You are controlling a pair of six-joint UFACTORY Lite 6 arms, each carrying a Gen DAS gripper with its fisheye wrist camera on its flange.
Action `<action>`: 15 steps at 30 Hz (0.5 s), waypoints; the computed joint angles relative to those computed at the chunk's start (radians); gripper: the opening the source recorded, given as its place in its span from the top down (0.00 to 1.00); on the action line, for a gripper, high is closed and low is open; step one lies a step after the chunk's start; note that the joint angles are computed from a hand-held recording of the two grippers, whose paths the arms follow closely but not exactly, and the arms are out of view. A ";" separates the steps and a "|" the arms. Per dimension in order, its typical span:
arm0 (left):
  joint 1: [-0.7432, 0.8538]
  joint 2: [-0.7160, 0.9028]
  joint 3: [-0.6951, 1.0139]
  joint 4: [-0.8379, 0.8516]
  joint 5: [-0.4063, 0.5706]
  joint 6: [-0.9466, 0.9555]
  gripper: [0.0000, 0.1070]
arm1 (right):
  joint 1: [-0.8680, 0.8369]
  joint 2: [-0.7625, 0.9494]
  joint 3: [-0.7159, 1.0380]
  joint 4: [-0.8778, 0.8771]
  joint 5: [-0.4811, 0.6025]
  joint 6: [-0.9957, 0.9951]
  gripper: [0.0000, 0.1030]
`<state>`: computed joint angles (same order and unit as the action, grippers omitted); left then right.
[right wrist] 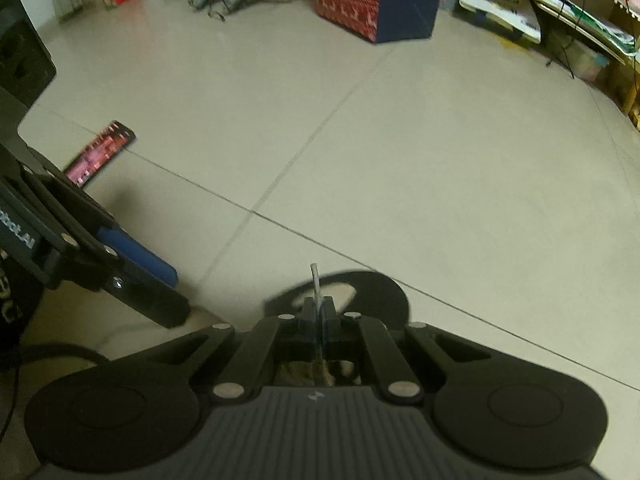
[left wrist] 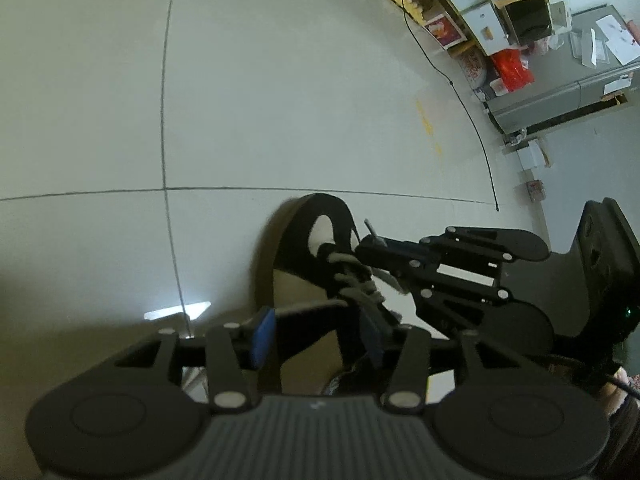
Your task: Lace up shoes with both hands
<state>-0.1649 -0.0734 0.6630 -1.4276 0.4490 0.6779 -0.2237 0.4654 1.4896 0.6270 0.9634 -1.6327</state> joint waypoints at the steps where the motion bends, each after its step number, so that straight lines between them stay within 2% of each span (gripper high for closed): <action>1: -0.005 0.004 0.004 -0.005 0.000 0.004 0.54 | -0.006 0.008 0.014 -0.018 0.007 -0.003 0.97; 8: -0.070 0.008 0.027 0.071 -0.043 -0.048 0.47 | -0.063 0.031 0.082 -0.119 0.042 -0.053 0.97; 15: -0.119 0.065 0.080 0.080 -0.042 -0.056 0.47 | -0.107 0.084 0.164 -0.214 0.048 -0.046 0.97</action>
